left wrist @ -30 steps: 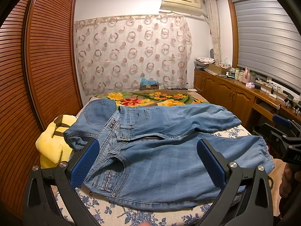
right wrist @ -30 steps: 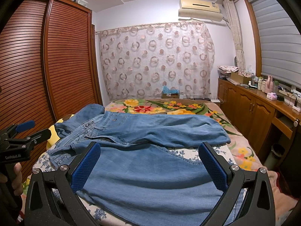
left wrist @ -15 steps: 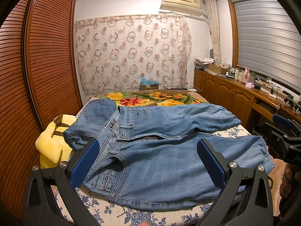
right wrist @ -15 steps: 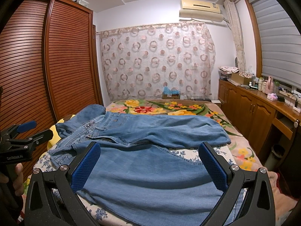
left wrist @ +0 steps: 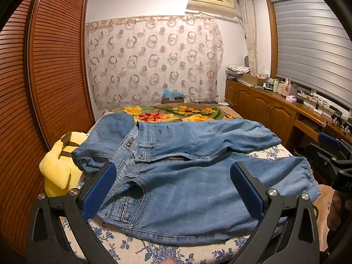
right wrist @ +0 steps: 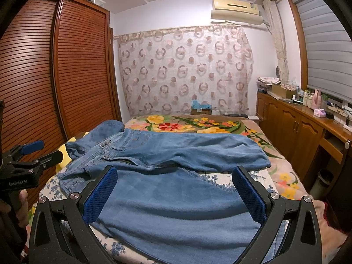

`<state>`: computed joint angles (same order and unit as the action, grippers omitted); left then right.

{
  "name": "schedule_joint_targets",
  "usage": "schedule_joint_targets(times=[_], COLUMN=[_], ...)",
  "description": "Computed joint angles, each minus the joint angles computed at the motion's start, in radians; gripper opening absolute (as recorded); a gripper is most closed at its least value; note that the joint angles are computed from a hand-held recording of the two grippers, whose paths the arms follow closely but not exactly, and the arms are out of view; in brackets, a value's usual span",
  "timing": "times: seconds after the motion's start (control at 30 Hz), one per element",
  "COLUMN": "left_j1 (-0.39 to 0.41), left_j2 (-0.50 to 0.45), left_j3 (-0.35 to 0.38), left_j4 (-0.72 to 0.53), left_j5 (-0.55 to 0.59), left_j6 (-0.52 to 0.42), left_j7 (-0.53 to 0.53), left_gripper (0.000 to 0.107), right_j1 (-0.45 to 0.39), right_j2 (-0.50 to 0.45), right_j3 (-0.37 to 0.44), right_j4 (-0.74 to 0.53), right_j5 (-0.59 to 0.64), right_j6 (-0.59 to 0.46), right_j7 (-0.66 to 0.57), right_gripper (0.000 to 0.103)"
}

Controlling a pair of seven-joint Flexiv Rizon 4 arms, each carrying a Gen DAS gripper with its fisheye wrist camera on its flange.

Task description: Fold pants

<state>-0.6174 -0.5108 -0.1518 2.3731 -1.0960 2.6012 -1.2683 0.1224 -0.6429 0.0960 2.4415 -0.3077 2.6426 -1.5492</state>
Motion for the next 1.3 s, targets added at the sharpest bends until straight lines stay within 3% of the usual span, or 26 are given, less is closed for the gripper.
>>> schedule_joint_targets(times=[0.2,0.73,1.13,1.3], left_j1=[0.005,0.075,0.184,0.270], left_j2=[-0.019,-0.035,-0.074,-0.088], left_j3=[-0.002,0.046,0.120,0.144], left_j4=[-0.004,0.081,0.185,0.226], left_j5=[-0.048,0.031,0.253,0.421], left_j6=[-0.027,-0.082,-0.142,-0.144], left_j7=[0.016,-0.100,-0.317,-0.436], left_gripper=[0.103,0.103,0.103,0.087], right_j1=[-0.041,-0.075,-0.104,-0.123], right_j2=[-0.007,0.016,0.067,0.076], right_j3=[-0.007,-0.007,0.014,0.029], right_j4=[-0.020,-0.076,-0.080,-0.083], right_j5=[-0.074,-0.118,-0.139,-0.162], right_j6=[-0.056,-0.243,-0.392,-0.424], right_j7=[0.018,0.035,0.056,0.070], right_gripper=[0.103,0.103,0.103,0.102])
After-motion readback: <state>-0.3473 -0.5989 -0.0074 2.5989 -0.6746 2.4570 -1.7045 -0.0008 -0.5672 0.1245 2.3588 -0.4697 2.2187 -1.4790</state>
